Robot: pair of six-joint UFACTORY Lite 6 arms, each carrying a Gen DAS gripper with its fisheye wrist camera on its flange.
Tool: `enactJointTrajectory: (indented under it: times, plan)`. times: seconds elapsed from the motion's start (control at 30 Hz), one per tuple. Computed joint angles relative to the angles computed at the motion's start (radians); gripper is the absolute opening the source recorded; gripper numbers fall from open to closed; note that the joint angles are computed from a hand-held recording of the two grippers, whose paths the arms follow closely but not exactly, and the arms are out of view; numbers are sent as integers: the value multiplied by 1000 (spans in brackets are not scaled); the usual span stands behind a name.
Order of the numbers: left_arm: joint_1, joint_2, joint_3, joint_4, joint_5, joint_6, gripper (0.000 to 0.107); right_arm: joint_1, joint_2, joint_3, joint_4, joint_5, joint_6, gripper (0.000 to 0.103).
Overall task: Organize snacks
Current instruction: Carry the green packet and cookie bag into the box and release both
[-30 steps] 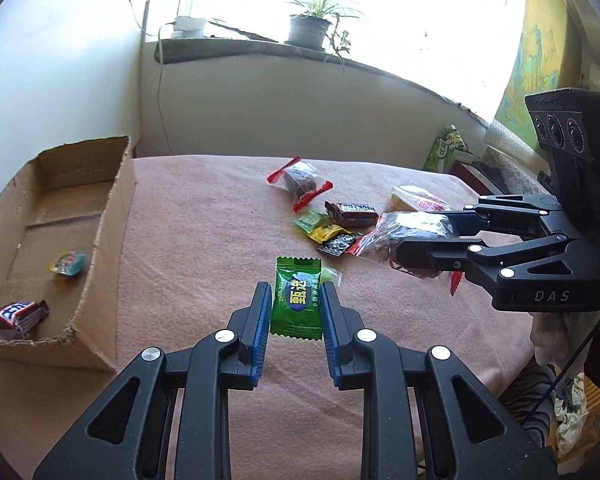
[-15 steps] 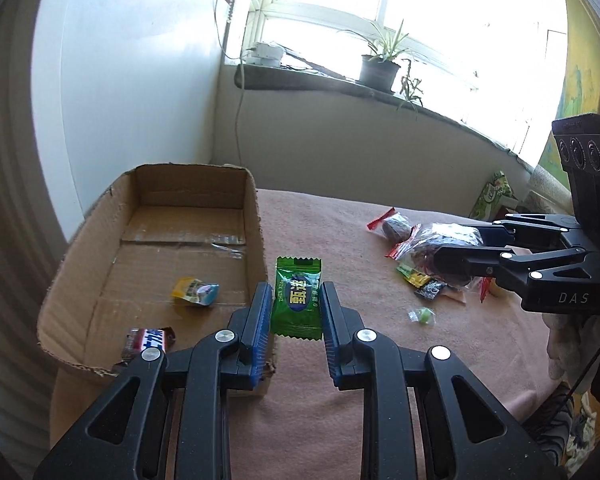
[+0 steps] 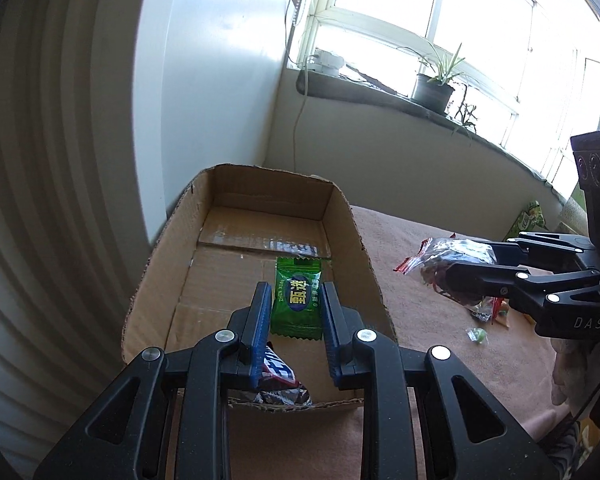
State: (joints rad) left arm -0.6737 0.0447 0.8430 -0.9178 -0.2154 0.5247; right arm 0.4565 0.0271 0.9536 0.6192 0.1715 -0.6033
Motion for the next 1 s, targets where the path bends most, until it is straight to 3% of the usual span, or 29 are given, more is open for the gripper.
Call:
enactJointTrajectory:
  times: [0.1, 0.27, 0.7, 0.8, 0.87, 1.0]
  plan:
    - [25, 5, 2, 9, 2, -12, 23, 26, 65, 58, 26, 2, -7, 40]
    - [68, 35, 25, 52, 20, -45, 23, 78, 166, 140, -98, -11, 128, 41]
    - [123, 73, 45, 102, 45, -97, 23, 144, 336, 276, -226, -5, 257, 41]
    - [123, 75, 54, 62, 47, -54, 24, 148, 325, 262, -198, -15, 231, 53]
    - [124, 72, 54, 36, 46, -31, 29, 151, 310, 245, -216, -34, 248, 69]
    - [119, 51, 45, -43, 41, 43, 29, 147, 255, 195, -175, -41, 217, 69]
